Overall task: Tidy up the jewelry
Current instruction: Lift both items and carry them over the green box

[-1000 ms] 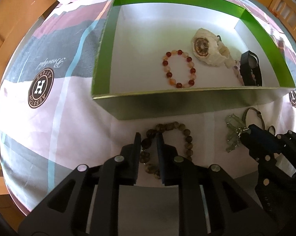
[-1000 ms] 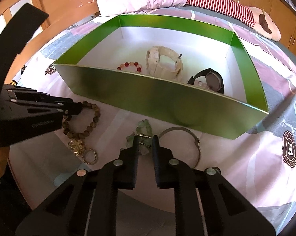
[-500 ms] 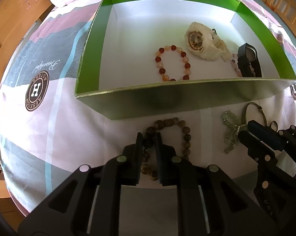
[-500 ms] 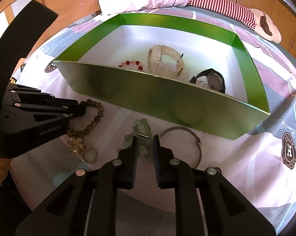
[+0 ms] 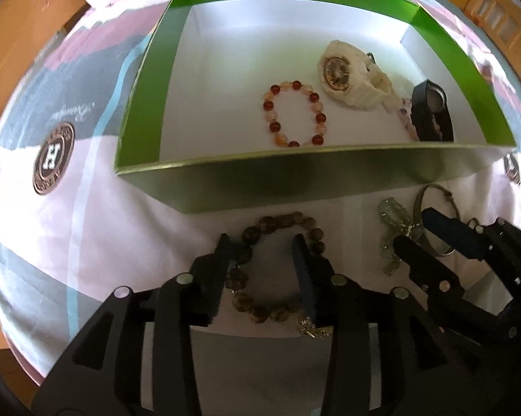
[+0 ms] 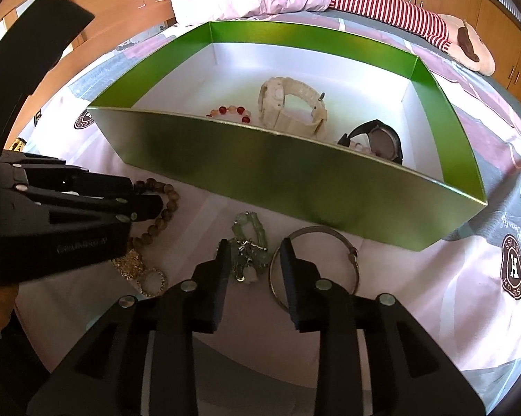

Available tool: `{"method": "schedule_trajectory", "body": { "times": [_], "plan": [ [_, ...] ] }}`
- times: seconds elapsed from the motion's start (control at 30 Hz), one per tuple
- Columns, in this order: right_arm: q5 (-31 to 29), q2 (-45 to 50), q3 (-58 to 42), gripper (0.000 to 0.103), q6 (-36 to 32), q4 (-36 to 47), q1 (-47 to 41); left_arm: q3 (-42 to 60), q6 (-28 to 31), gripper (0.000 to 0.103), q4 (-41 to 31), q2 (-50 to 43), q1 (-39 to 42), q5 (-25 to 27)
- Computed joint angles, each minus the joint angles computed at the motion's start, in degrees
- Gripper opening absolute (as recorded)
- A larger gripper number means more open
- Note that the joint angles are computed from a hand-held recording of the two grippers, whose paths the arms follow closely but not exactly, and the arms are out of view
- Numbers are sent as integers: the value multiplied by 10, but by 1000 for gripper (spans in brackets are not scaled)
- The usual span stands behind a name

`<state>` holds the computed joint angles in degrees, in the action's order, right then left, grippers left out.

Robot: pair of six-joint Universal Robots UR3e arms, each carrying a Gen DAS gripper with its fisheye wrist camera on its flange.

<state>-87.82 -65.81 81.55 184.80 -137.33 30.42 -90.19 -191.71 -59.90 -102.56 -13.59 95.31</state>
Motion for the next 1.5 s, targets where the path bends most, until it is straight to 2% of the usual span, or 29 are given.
{"method": "schedule_trajectory", "body": {
  "times": [0.13, 0.2, 0.27, 0.3, 0.4, 0.53, 0.73, 0.83, 1.0, 1.07, 1.2, 1.4, 1.5],
  "plan": [
    [12, -1, 0, 29, 4, 3, -6, 18, -17, 42, -9, -5, -21, 29],
    [15, -3, 3, 24, 5, 2, -7, 26, -23, 42, -11, -8, -24, 34],
    [23, -6, 8, 23, 6, 0, -11, 25, -19, 33, -17, -7, -10, 17],
    [25, -6, 9, 23, 7, -1, -12, 27, -19, 23, -24, -10, -5, 4],
    [32, -10, 11, 19, 6, 0, -13, 26, -19, 11, -18, -11, 1, -4],
    [28, -22, 18, 19, 6, -6, -11, 5, -16, 11, -19, 28, 43, -65],
    [30, -38, 33, 19, 7, -16, -15, 0, -6, 11, -11, 75, 65, -91],
    [27, -42, 36, 19, 9, -20, -15, 11, -9, 11, 0, 69, 48, -66],
    [24, -64, 46, 19, 4, -29, -9, -49, 17, 11, 58, 118, 22, -9],
    [20, -70, 46, 14, -1, -37, -5, -49, 19, 11, 84, 119, 6, 13],
    [27, -81, 51, 13, 0, -41, -11, -54, 27, 11, 128, 119, -19, 50],
    [32, -70, 45, 14, 14, -21, -22, -46, 26, 11, 113, 108, -12, 43],
    [40, -62, 41, 18, 20, -13, -32, -46, 24, 11, 107, 108, -6, 34]
  ]
}}
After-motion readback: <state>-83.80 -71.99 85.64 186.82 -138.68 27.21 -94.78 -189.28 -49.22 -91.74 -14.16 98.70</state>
